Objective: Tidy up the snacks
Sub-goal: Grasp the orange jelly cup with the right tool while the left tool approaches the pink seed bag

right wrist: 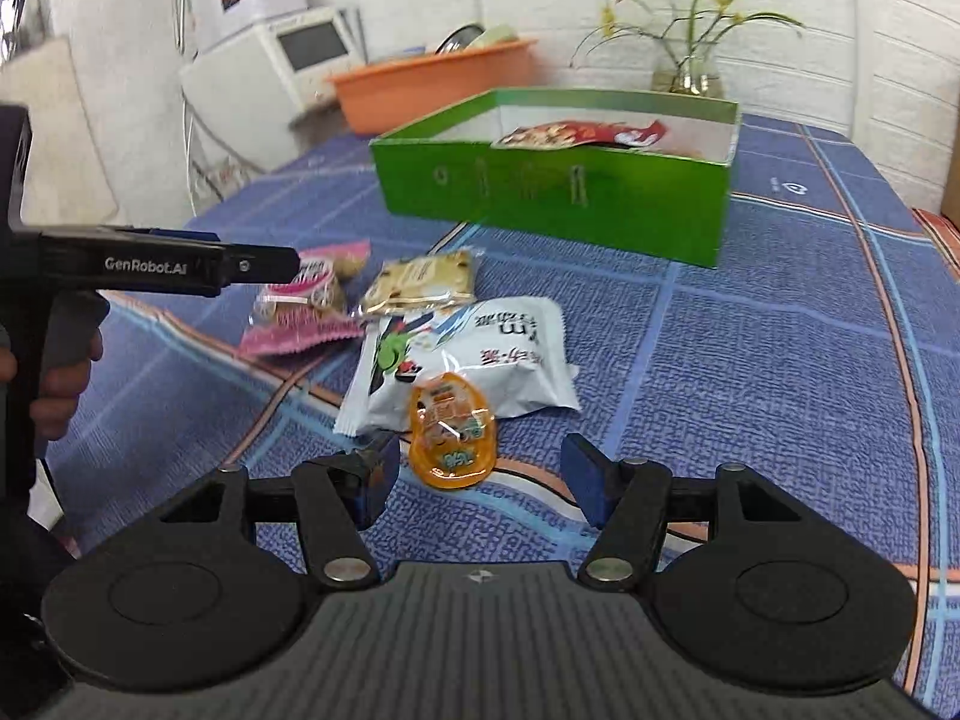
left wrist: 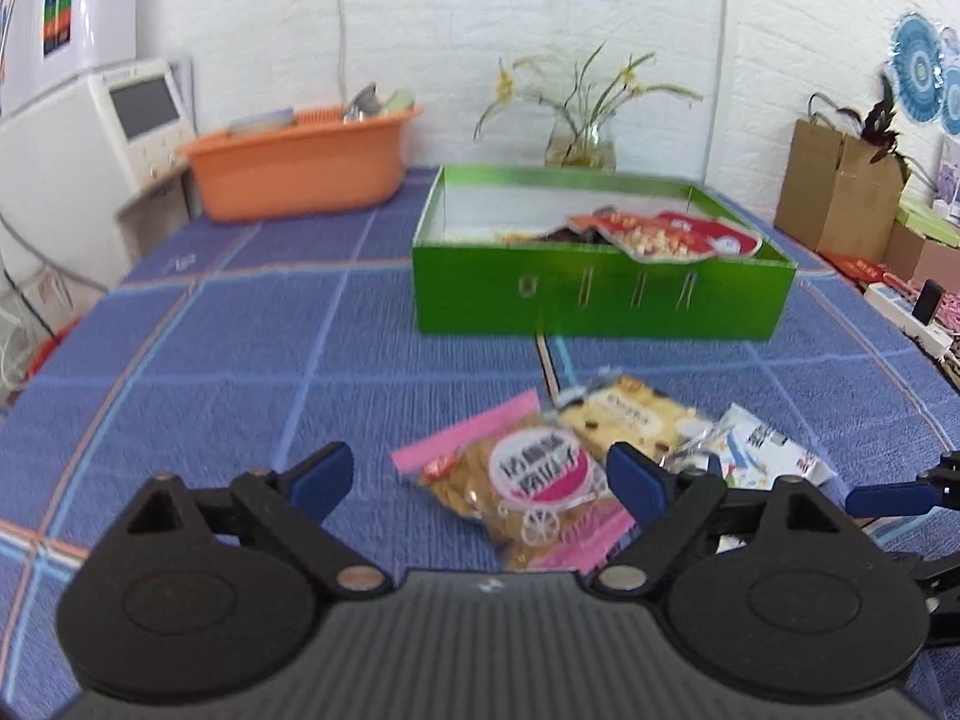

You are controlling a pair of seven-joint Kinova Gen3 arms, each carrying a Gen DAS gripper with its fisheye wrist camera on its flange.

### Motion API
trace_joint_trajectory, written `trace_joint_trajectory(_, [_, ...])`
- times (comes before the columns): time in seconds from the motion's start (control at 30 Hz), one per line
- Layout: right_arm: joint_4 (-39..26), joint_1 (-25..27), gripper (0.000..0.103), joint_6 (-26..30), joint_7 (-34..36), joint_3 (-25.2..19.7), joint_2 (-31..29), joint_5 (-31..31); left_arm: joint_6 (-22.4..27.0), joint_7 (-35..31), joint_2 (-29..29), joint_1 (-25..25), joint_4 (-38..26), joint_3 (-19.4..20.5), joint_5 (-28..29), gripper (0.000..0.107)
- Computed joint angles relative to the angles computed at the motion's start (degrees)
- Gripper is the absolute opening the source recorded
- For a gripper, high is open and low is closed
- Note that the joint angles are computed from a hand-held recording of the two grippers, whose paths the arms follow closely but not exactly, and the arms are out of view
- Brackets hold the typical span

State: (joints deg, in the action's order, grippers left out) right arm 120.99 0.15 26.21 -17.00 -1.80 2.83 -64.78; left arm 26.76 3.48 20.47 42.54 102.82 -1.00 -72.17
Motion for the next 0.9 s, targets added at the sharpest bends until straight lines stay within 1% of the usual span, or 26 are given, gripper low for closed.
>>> trace_joint_trajectory(0.03, [-0.1, -0.5, 0.100, -0.5, -0.8, -0.4, 0.1, 1.3, 1.2, -1.8, 0.6, -2.0, -1.0, 2.6, 2.3, 0.087])
trace_joint_trajectory(0.07, [-0.2, -1.0, 0.101, -1.1, -0.6, -0.6, 0.5, 1.6, 1.7, -3.8, 1.1, -3.3, -2.1, 4.2, 4.7, 0.087])
trace_joint_trajectory(0.1, [0.0, -1.4, 0.100, -2.6, 0.4, -1.3, 0.4, 1.7, 1.6, -5.3, 1.6, -3.8, -2.8, 4.7, 6.2, 0.087])
trace_joint_trajectory(0.13, [0.2, -1.9, 0.100, -4.0, 2.1, -1.8, 0.6, 1.1, 1.9, -7.1, 2.1, -3.3, -3.7, 4.2, 7.9, 0.087])
trace_joint_trajectory(0.2, [1.9, -3.4, 0.095, -7.7, 6.8, -2.4, -0.1, -1.2, 1.4, -8.1, 3.1, -0.3, -4.4, 0.4, 9.3, 0.087])
trace_joint_trajectory(0.23, [2.4, -3.3, 0.085, -8.3, 9.1, -2.8, -0.3, -3.2, 0.3, -7.3, 3.2, 0.7, -4.1, -1.2, 8.6, 0.087])
trace_joint_trajectory(0.27, [2.8, -2.0, 0.079, -7.9, 11.4, -3.9, -0.3, -5.5, -0.7, -6.5, 3.4, 1.3, -3.9, -2.2, 7.7, 0.087])
trace_joint_trajectory(0.3, [3.0, -1.8, 0.067, -7.5, 13.8, -3.8, -0.2, -7.8, -2.3, -4.7, 3.4, 2.6, -3.2, -4.3, 5.9, 0.087])
trace_joint_trajectory(0.33, [3.5, -2.5, 0.060, -8.0, 16.1, -3.2, -0.4, -9.8, -4.5, -2.5, 3.4, 4.2, -2.2, -6.9, 3.5, 0.087])
trace_joint_trajectory(0.37, [3.9, -2.7, 0.060, -8.0, 18.3, -2.8, -0.5, -11.9, -6.9, -1.0, 3.2, 4.8, -1.2, -8.5, 1.2, 0.085])
trace_joint_trajectory(0.4, [4.2, -2.8, 0.060, -7.8, 19.6, -2.6, -0.5, -13.6, -9.2, 0.4, 3.0, 4.4, -0.3, -9.0, -0.7, 0.083])
trace_joint_trajectory(0.43, [4.6, -2.7, 0.060, -7.2, 21.3, -2.1, -0.6, -15.3, -11.5, 1.6, 2.6, 3.0, 0.5, -8.4, -1.7, 0.079])
trace_joint_trajectory(0.47, [4.9, -2.7, 0.060, -6.8, 22.5, -1.8, -0.7, -16.6, -13.9, 2.0, 2.3, 1.3, 1.2, -7.8, -1.7, 0.074])
trace_joint_trajectory(0.5, [5.2, -3.0, 0.060, -6.8, 22.7, -1.5, -1.0, -16.9, -16.2, 1.5, 1.9, -1.0, 1.9, -6.4, -1.3, 0.068])
trace_joint_trajectory(0.53, [5.5, -3.0, 0.060, -6.4, 22.5, -1.1, -1.4, -16.6, -18.0, 0.0, 1.5, -2.3, 2.4, -6.0, 0.0, 0.064])
trace_joint_trajectory(0.57, [5.7, -3.0, 0.060, -5.6, 22.1, -0.7, -1.6, -16.2, -19.9, -1.2, 1.1, -2.5, 2.9, -6.6, 1.6, 0.058])
trace_joint_trajectory(0.6, [5.8, -3.0, 0.060, -4.9, 21.5, -0.3, -1.8, -15.8, -21.1, -2.5, 0.7, -3.1, 3.4, -6.7, 3.5, 0.057])
trace_joint_trajectory(0.63, [5.9, -3.0, 0.060, -4.5, 20.8, 0.0, -2.0, -15.3, -21.4, -4.1, 0.3, -4.1, 3.6, -5.8, 5.0, 0.056])
trace_joint_trajectory(0.67, [6.0, -3.0, 0.060, -4.3, 20.1, 0.2, -2.2, -14.8, -21.6, -5.0, 0.1, -4.0, 3.9, -6.0, 5.7, 0.056])
trace_joint_trajectory(0.73, [6.1, -3.0, 0.060, -3.7, 18.9, 0.7, -2.5, -14.0, -22.6, -5.2, -0.1, -1.9, 4.5, -8.7, 6.3, 0.056])
trace_joint_trajectory(0.77, [6.4, -3.0, 0.060, -3.7, 19.1, 0.8, -2.8, -14.6, -23.0, -5.4, -0.4, -1.4, 4.9, -9.5, 6.8, 0.055])
trace_joint_trajectory(0.87, [6.7, -2.8, 0.060, -2.6, 20.3, 1.5, -3.2, -16.6, -23.2, -8.2, -1.6, -2.8, 6.0, -8.3, 9.5, 0.055])
trace_joint_trajectory(0.9, [6.9, -2.8, 0.060, -2.5, 21.6, 1.6, -3.5, -17.8, -23.2, -8.6, -1.9, -2.3, 6.3, -9.0, 10.2, 0.055])
